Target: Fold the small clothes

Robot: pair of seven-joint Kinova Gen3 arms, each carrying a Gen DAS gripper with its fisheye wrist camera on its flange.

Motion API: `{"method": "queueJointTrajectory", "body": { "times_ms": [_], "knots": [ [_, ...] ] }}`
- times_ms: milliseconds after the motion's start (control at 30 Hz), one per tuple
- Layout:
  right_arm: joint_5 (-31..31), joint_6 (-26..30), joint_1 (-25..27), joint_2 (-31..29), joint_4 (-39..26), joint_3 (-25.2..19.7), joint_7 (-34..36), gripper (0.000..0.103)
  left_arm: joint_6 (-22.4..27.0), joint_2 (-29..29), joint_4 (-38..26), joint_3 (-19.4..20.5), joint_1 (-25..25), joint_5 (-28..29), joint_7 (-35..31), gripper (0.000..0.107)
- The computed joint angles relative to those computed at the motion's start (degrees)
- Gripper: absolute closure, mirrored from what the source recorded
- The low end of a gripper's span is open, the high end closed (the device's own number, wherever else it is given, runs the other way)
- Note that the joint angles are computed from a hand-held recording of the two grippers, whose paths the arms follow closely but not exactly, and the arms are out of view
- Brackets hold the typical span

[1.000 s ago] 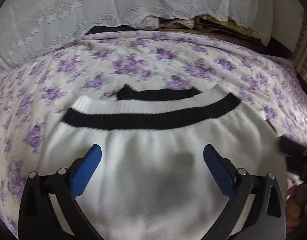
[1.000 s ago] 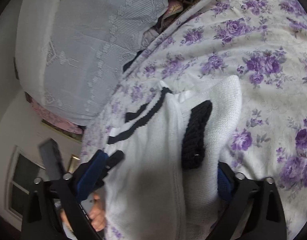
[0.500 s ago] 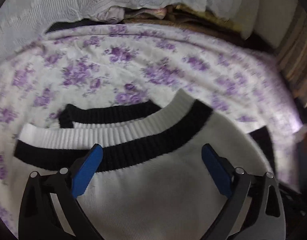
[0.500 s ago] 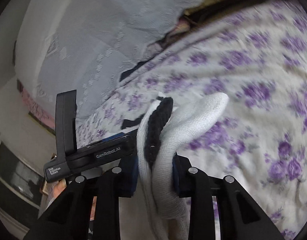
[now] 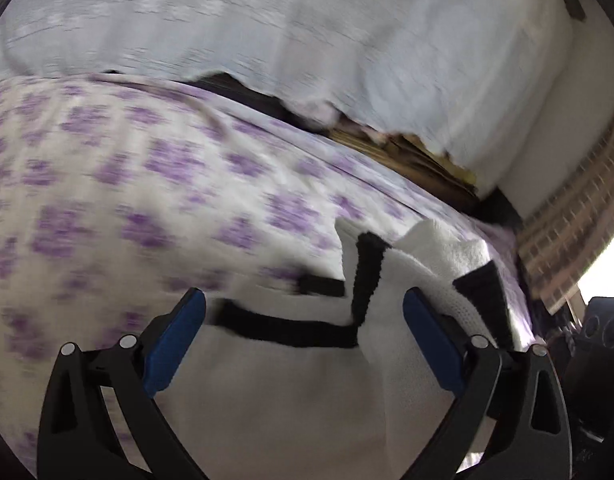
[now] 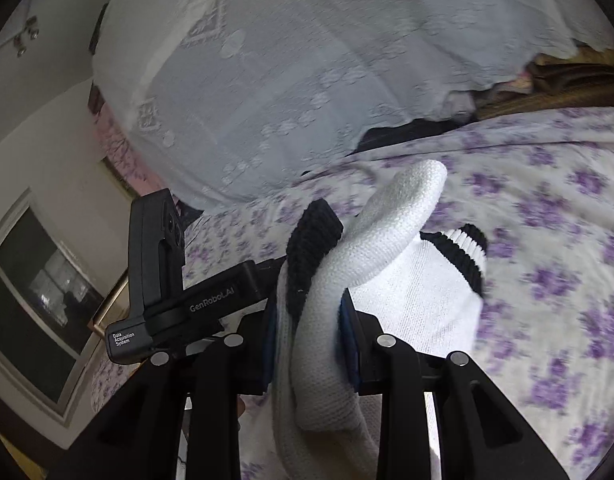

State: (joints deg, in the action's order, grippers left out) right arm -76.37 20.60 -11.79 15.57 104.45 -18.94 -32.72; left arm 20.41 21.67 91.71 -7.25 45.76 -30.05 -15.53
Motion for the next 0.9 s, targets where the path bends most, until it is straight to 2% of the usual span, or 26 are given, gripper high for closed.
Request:
{"method": "queueJointTrajectory", "body": {
  "times_ms": [67,133,233,300,367,467,533,600,633,700,800,900],
  "knots": [
    [4.6,-2.6,-5.3,2.8,-2.1,1.5,-4.7,0.073,4.1,-0.7,1.2,-2.1,1.4,-2.0,2.6,0.011],
    [8.9,-2.0,-10.6,5.4,-3.8,5.4,-9.3,0.071,6.6,-0.4,3.1,-3.1,1.9,-3.2,4.2,0.011],
    [14.1,1.3,-18.6,9.0,-5.9,11.9,-16.3,0.068,3.2,-1.7,8.3,-0.1,-2.2,-3.0,6.5,0.011],
    [18.7,-0.9,-21.6,8.9,-5.9,13.0,-18.7,0.055,0.8,-2.3,11.0,-0.2,-2.8,-3.2,8.3,0.011],
    [20.3,-2.5,-20.4,7.6,-4.9,10.3,-17.4,0.049,1.0,-2.9,12.1,-2.4,-0.5,-5.9,11.5,0.011],
    [16.4,1.3,-12.9,4.6,-3.3,3.9,-11.5,0.049,1.8,-3.8,13.5,-5.1,2.8,-11.3,18.2,0.01],
    [14.1,1.8,-7.6,1.0,-0.7,-0.7,-6.9,0.047,2.2,-4.3,14.3,-5.3,3.4,-14.5,21.7,0.01],
    [10.6,-1.4,-3.4,-3.0,3.0,-4.5,-2.8,0.043,4.0,-4.7,14.3,-4.8,3.9,-16.9,23.9,0.01],
    [9.7,-3.7,-2.6,-4.9,5.0,-4.9,-1.9,0.042,5.1,-4.8,14.1,-4.3,3.9,-17.9,24.5,0.01],
    [10.8,-8.4,-4.1,-7.2,8.1,-2.5,-3.0,0.043,7.3,-4.6,13.0,-2.4,3.4,-18.8,24.1,0.01],
    [16.9,-14.5,-11.4,-7.5,11.3,5.4,-9.6,0.043,11.6,-4.1,10.9,0.7,3.0,-20.2,22.6,0.01],
    [20.7,-15.3,-18.0,-6.0,12.5,11.7,-15.5,0.049,17.9,-2.3,7.0,4.8,2.5,-20.2,18.1,0.009]
  ]
}}
